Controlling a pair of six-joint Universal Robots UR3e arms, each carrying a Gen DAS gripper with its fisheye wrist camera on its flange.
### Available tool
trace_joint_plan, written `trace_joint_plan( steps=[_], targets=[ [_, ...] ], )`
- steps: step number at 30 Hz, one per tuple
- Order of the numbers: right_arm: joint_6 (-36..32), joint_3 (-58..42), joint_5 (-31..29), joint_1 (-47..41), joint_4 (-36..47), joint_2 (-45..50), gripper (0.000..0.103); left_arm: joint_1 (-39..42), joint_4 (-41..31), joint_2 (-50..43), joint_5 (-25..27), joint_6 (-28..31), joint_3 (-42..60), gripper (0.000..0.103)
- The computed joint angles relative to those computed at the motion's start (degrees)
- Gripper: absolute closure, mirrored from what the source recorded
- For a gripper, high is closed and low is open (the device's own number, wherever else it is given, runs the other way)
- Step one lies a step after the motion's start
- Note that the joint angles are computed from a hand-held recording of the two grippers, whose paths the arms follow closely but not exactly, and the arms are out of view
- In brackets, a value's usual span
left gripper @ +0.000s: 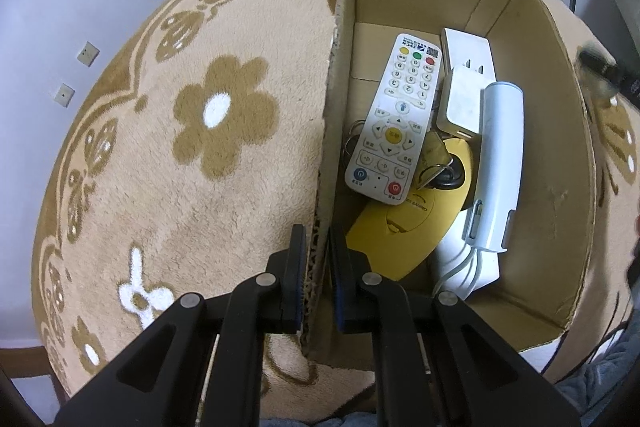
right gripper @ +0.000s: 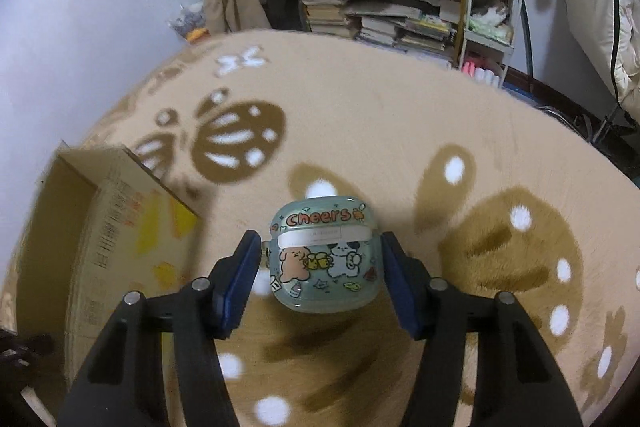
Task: Organize rigid objects
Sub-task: 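Carry the green tin with the right tool over the box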
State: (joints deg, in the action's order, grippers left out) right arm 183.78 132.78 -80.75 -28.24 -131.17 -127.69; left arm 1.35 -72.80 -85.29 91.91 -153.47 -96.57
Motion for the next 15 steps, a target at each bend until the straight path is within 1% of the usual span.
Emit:
trace_joint_plan(
  steps=[3, 7, 9, 11, 15],
  targets=[
    [0.8, -4.33, 1.26, 1.77, 2.11, -0.85, 0.039, 0.13, -0.31, -0.05, -0.11, -0.09, 0.22, 0.092],
    [3.09, -10.16, 0.64, 6.47, 3.32, 0.79, 0.039, -0.12, 0.0, -0.15, 0.31, -0.03, 0.22, 0.092],
    [5.95, -12.71, -0.4, 9.51, 2.96, 2.12, 0.039, -0.38, 0.47, -0.14, 0.63, -0.09, -0.06, 0.092],
    [6.55, -14.38, -0.96, 12.48, 1.62, 3.44, 0.039, -0.34, 0.47, -0.11, 0.5, -0.06, -0.14, 0.092],
    [7.22, -19.46, -4.68, 20.48, 0.52, 7.56, 0.039, -0.22, 0.16, -0.22, 0.23, -0.08, 0.11, 0.092]
  ],
)
